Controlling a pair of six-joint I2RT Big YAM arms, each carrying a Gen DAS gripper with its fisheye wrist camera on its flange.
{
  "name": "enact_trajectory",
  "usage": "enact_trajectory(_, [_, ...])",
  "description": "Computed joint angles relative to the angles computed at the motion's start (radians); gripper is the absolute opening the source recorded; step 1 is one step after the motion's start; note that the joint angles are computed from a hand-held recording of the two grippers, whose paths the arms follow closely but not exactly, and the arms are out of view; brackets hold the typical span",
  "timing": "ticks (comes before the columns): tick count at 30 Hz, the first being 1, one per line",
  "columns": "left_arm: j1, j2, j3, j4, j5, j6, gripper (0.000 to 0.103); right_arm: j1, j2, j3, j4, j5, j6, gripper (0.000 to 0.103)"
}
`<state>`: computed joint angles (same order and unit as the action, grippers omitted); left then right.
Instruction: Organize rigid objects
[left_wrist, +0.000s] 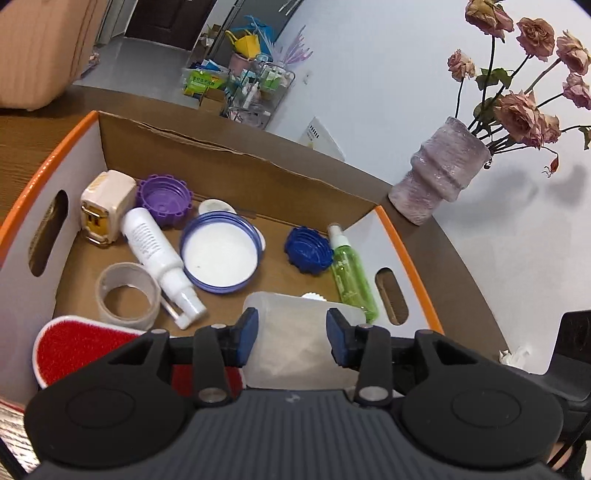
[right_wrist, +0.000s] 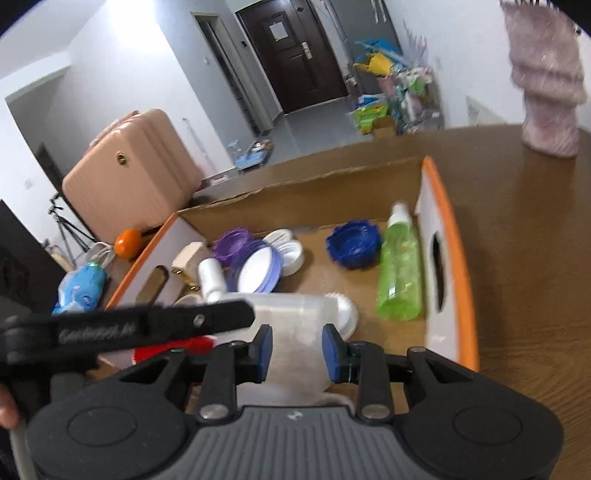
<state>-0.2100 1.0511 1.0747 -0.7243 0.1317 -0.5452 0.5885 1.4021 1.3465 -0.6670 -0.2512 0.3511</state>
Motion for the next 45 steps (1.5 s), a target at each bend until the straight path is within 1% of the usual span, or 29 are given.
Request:
enact_trajectory(5, [0.002, -0.016, -0.005, 0.003, -0.055, -0.003, 0.052, -0.010, 0.032, 0.013, 0.026, -0.077, 0.021, 0.033])
enact_trajectory(7, [0.012, -0.012, -0.001, 0.002, -0.054, 0.002, 0.052, -0.024, 0.059, 0.027, 0.037, -0.126, 0.081, 0.033])
enact_trajectory(8, [0.014, -0.008, -0.001, 0.001, -0.048, 0.002, 0.052, -0.031, 0.067, 0.027, 0.049, -0.142, 0.107, 0.033])
enact_trajectory(9, [0.009, -0.008, -0.008, 0.016, -0.057, 0.010, 0.052, -0.037, 0.074, 0.025, 0.064, -0.146, 0.131, 0.033])
enact_trajectory(10, [-0.001, -0.004, -0.008, 0.019, -0.071, 0.024, 0.052, -0.035, 0.078, 0.024, 0.072, -0.122, 0.143, 0.034])
enact_trajectory(11, [-0.006, 0.004, -0.003, 0.014, -0.064, 0.032, 0.051, -0.027, 0.073, 0.018, 0.085, -0.086, 0.132, 0.034])
enact_trajectory(12, [-0.007, 0.001, -0.009, 0.028, -0.051, 0.028, 0.050, -0.018, 0.069, 0.015, 0.087, -0.050, 0.123, 0.035])
enact_trajectory(13, [0.003, 0.002, -0.012, 0.036, -0.015, 0.022, 0.050, -0.011, 0.061, 0.012, 0.087, -0.019, 0.116, 0.034])
enact_trajectory(15, [0.022, 0.016, -0.006, 0.033, 0.057, 0.012, 0.050, -0.003, 0.054, 0.019, 0.056, 0.032, 0.084, 0.036])
enact_trajectory(16, [0.026, 0.020, -0.006, 0.033, 0.069, 0.017, 0.050, 0.000, 0.050, 0.020, 0.048, 0.054, 0.067, 0.038])
enact_trajectory(19, [0.029, -0.001, -0.009, 0.031, 0.033, 0.019, 0.053, 0.001, 0.028, 0.013, 0.046, 0.092, 0.027, 0.038])
enact_trajectory(20, [0.031, -0.018, -0.009, 0.030, 0.022, 0.031, 0.058, 0.000, 0.015, 0.008, 0.052, 0.102, 0.024, 0.041])
enact_trajectory(21, [0.031, -0.045, -0.014, 0.035, 0.006, 0.054, 0.065, -0.003, -0.002, 0.001, 0.060, 0.110, 0.021, 0.043])
enact_trajectory(22, [0.027, -0.069, -0.014, 0.032, -0.016, 0.090, 0.069, -0.005, -0.013, -0.002, 0.064, 0.112, 0.021, 0.047])
enact_trajectory(23, [0.019, -0.091, -0.010, 0.020, -0.048, 0.127, 0.075, -0.007, -0.028, -0.005, 0.065, 0.117, 0.021, 0.049])
enact_trajectory(25, [-0.009, -0.131, -0.003, -0.010, -0.127, 0.202, 0.078, -0.008, -0.060, -0.007, 0.061, 0.136, 0.013, 0.050])
enact_trajectory(26, [-0.024, -0.148, 0.001, -0.025, -0.166, 0.233, 0.081, -0.005, -0.081, -0.009, 0.057, 0.154, 0.003, 0.052])
enact_trajectory(27, [-0.040, -0.168, 0.000, -0.037, -0.208, 0.258, 0.085, 0.001, -0.094, -0.008, 0.052, 0.171, -0.008, 0.053])
enact_trajectory(28, [-0.057, -0.186, -0.003, -0.045, -0.248, 0.275, 0.087, 0.008, -0.116, -0.014, 0.052, 0.194, -0.022, 0.055])
enact_trajectory(30, [-0.091, -0.229, -0.013, -0.059, -0.327, 0.301, 0.095, 0.028, -0.167, -0.034, 0.054, 0.247, -0.053, 0.060])
enact_trajectory(32, [-0.132, -0.272, -0.025, -0.075, -0.420, 0.311, 0.100, 0.060, -0.218, -0.054, 0.053, 0.320, -0.092, 0.067])
enact_trajectory(33, [-0.165, -0.294, -0.034, -0.089, -0.490, 0.314, 0.103, 0.077, -0.248, -0.073, 0.063, 0.360, -0.115, 0.069])
enact_trajectory(35, [-0.243, -0.333, -0.050, -0.120, -0.632, 0.318, 0.103, 0.122, -0.305, -0.111, 0.090, 0.454, -0.162, 0.085])
enact_trajectory(36, [-0.290, -0.358, -0.064, -0.139, -0.707, 0.311, 0.103, 0.151, -0.341, -0.142, 0.117, 0.510, -0.188, 0.089])
enact_trajectory(38, [-0.380, -0.414, -0.099, -0.156, -0.815, 0.288, 0.103, 0.207, -0.410, -0.214, 0.183, 0.603, -0.230, 0.101])
enact_trajectory(40, [-0.485, -0.475, -0.133, -0.188, -0.915, 0.241, 0.103, 0.263, -0.470, -0.283, 0.237, 0.686, -0.259, 0.103])
enact_trajectory(41, [-0.540, -0.495, -0.139, -0.228, -0.970, 0.198, 0.103, 0.286, -0.494, -0.309, 0.247, 0.717, -0.262, 0.103])
enact_trajectory(43, [-0.659, -0.525, -0.141, -0.331, -1.077, 0.076, 0.103, 0.332, -0.536, -0.353, 0.240, 0.764, -0.243, 0.103])
enact_trajectory(45, [-0.776, -0.541, -0.132, -0.459, -1.170, -0.079, 0.103, 0.369, -0.569, -0.379, 0.211, 0.787, -0.211, 0.103])
